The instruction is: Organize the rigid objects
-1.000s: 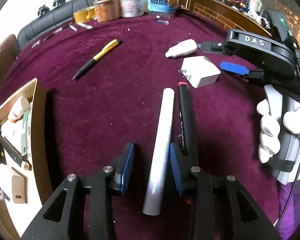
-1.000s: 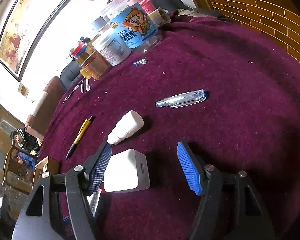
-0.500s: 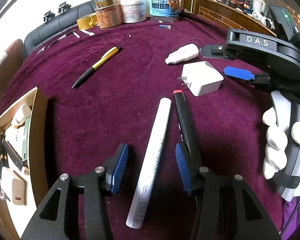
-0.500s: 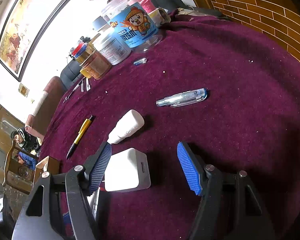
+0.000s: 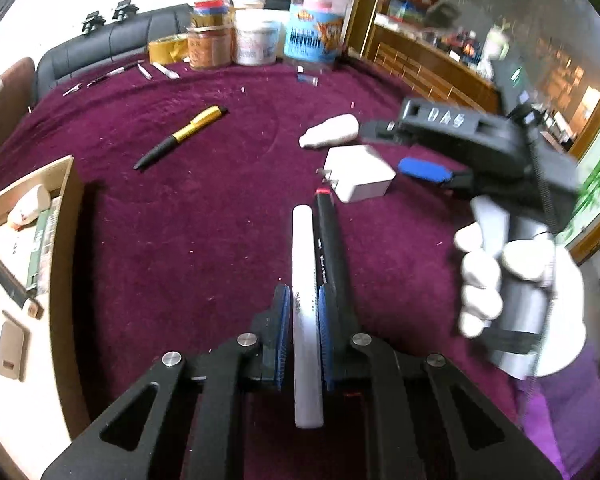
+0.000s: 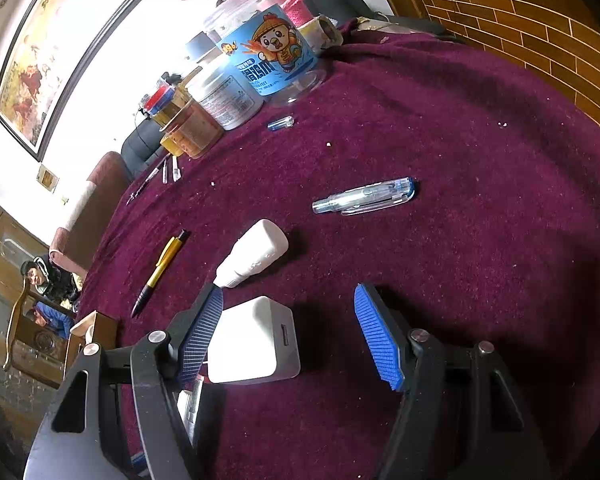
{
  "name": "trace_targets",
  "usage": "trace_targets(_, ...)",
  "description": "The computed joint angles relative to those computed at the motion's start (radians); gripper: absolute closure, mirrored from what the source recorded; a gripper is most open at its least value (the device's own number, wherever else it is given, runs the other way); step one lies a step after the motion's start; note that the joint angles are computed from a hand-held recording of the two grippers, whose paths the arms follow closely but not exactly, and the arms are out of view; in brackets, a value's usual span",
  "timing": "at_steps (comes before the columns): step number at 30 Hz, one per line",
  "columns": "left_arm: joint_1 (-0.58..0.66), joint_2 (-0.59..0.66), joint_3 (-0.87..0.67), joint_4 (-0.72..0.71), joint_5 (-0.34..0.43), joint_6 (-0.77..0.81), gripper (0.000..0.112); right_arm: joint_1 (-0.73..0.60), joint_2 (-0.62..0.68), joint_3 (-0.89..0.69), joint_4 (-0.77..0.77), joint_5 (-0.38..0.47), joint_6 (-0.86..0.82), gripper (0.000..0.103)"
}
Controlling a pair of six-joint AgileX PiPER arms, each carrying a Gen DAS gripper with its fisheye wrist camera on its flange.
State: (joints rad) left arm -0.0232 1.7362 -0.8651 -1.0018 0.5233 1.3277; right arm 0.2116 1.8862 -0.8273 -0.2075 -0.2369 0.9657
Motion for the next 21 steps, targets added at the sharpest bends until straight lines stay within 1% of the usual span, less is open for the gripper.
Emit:
trace_targets(2, 0.051, -0.038, 0.019, -0.037, 0.055, 0.038, 0.102, -0.001, 0.0, 0.001, 0.002, -0.002, -0.005, 0.035)
trace_targets(5, 0.151, -0.1, 0.048, -0.08, 0.165, 0.09, 0.102, -0.003, 0.003, 0.002, 0.011, -0.008, -0.023, 0.035)
trace_targets(7, 0.228, -0.141, 0.062, -0.095, 0.236, 0.127, 0.102, 0.001, 0.005, 0.001, 0.045, -0.009, -0.063, 0.035)
trace_targets(9, 0.315, -0.168, 0.065, -0.101, 0.316, 0.152, 0.102, 0.01, 0.007, -0.001, 0.119, -0.01, -0.147, 0.035)
trace_targets(11, 0.431, -0.197, 0.07, -0.108, 0.41, 0.187, 0.102, 0.024, 0.011, -0.007, 0.221, -0.003, -0.26, 0.035)
trace_targets(12, 0.47, -0.199, 0.07, -0.113, 0.44, 0.201, 0.102, 0.031, 0.012, -0.009, 0.269, -0.002, -0.315, 0.035)
trace_targets(13, 0.524, -0.196, 0.066, -0.115, 0.482, 0.216, 0.101, 0.032, 0.014, -0.008, 0.282, -0.006, -0.331, 0.035)
trace_targets(14, 0.57, -0.188, 0.059, -0.114, 0.517, 0.226, 0.101, 0.031, 0.015, -0.004, 0.272, -0.016, -0.322, 0.035)
trace_targets(16, 0.647, -0.166, 0.045, -0.107, 0.566, 0.243, 0.101, 0.016, 0.014, 0.009, 0.178, -0.037, -0.227, 0.035)
trace_targets(17, 0.682, -0.155, 0.034, -0.097, 0.586, 0.249, 0.101, 0.012, 0.005, 0.011, 0.135, -0.022, -0.183, 0.035)
trace_targets(18, 0.716, -0.142, 0.024, -0.09, 0.603, 0.261, 0.101, 0.016, -0.017, 0.015, 0.091, 0.023, -0.141, 0.036)
trace_targets(19, 0.757, -0.119, 0.009, -0.083, 0.621, 0.275, 0.101, 0.025, -0.047, 0.04, 0.014, 0.028, -0.076, 0.036)
trace_targets(20, 0.778, -0.099, -0.003, -0.079, 0.63, 0.279, 0.101, 0.053, -0.099, 0.096, -0.037, -0.007, -0.05, 0.036)
trace_targets(21, 0.797, -0.071, -0.019, -0.071, 0.639, 0.276, 0.101, 0.098, -0.148, 0.126, -0.047, -0.002, -0.064, 0.036)
